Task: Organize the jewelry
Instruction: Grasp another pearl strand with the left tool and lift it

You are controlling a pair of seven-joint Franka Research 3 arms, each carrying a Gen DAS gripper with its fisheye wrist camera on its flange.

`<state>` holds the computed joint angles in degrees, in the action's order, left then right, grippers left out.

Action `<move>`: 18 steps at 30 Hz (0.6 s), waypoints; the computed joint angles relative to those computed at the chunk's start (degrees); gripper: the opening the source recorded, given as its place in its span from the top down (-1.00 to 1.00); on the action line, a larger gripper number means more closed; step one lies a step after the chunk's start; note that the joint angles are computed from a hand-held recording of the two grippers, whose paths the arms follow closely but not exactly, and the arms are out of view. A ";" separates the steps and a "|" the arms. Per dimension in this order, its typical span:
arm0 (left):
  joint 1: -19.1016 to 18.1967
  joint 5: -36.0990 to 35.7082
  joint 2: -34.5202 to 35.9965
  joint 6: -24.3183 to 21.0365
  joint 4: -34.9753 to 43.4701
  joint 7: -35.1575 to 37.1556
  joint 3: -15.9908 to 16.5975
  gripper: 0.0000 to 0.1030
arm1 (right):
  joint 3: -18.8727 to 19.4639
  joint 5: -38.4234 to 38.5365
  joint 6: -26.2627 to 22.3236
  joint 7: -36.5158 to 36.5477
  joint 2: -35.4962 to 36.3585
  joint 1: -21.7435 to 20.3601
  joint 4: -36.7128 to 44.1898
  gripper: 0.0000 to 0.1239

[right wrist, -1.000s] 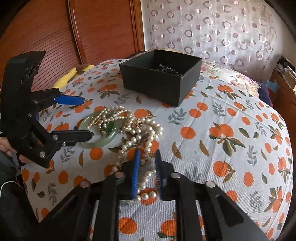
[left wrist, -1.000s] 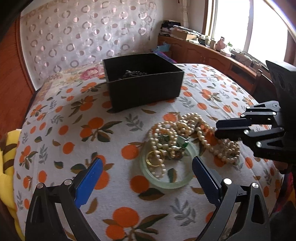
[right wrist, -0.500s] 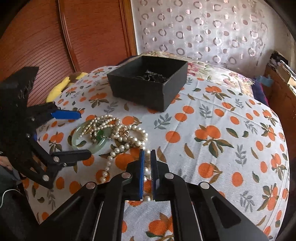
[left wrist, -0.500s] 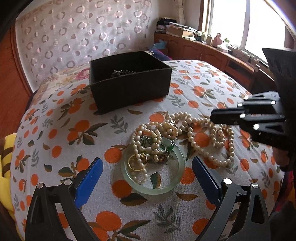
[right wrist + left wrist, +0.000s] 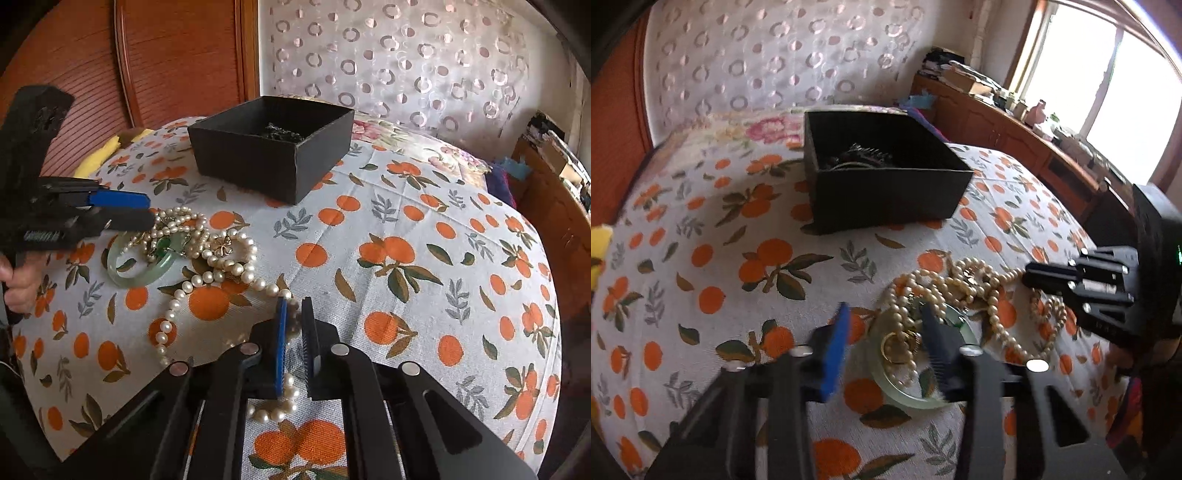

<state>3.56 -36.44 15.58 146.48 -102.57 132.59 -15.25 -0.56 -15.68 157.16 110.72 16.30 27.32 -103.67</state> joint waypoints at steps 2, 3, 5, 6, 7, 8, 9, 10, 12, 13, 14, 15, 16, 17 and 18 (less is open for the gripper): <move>0.50 -0.68 1.23 -2.23 1.74 -0.45 -0.09 0.49 | -0.62 -1.67 -0.55 0.99 0.16 0.71 0.41 0.85; 0.54 -0.63 1.63 -2.70 2.32 -0.82 -0.06 0.49 | -0.68 -2.03 -0.65 1.19 0.17 0.77 0.47 0.86; 0.39 -0.25 1.69 -1.79 2.20 -0.58 -0.18 0.53 | -0.30 -1.49 -0.47 0.90 0.09 0.37 0.30 0.85; 0.40 -0.19 1.75 -1.77 2.29 -0.25 -0.34 0.63 | -0.04 -0.89 -0.32 0.51 0.07 0.06 0.24 0.85; 0.46 -0.24 1.83 -2.04 2.46 -0.20 -0.46 0.74 | 0.09 -0.52 -0.23 0.31 0.08 -0.07 0.21 0.85; 0.48 -0.40 1.87 -2.10 2.59 0.00 -0.63 0.79 | 0.19 -0.18 -0.09 0.10 0.07 -0.19 0.14 0.85; 0.28 -0.12 1.85 -1.61 2.57 0.04 -0.64 0.82 | 0.25 0.12 -0.02 -0.11 0.07 -0.28 0.12 0.85; 0.18 0.13 1.93 -1.35 2.67 0.13 -0.65 0.83 | 0.19 0.13 0.02 -0.04 0.04 -0.19 0.06 0.85; -0.04 0.50 1.90 -1.04 2.82 0.29 -0.84 0.84 | 0.07 0.04 -0.02 0.00 0.04 -0.07 0.08 0.85; -0.16 0.64 1.74 -0.53 2.68 0.50 -0.94 0.85 | 0.05 0.06 -0.02 0.00 0.04 -0.05 0.07 0.85; -0.19 0.48 1.50 0.14 2.39 0.74 -1.06 0.85 | 0.03 0.07 -0.04 -0.06 0.04 -0.06 0.09 0.85; -0.21 0.34 1.20 0.79 2.12 0.89 -1.12 0.85 | 0.02 0.08 -0.04 -0.06 0.04 -0.05 0.09 0.85; -0.26 0.11 0.77 1.67 1.83 1.07 -1.19 0.85 | 0.03 0.11 -0.05 -0.05 0.04 -0.03 0.10 0.85; -0.12 -0.34 0.50 1.97 1.79 1.39 -1.28 0.85 | 0.01 0.09 -0.05 -0.03 0.05 -0.01 0.10 0.85; -0.03 -1.07 0.04 2.61 1.67 1.74 -1.43 0.85 | 0.00 0.08 -0.08 -0.07 0.05 -0.02 0.12 0.85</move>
<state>3.52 -37.51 15.62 149.09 -100.90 134.33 -16.68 -0.56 -15.59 157.08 110.65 16.35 27.29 -103.55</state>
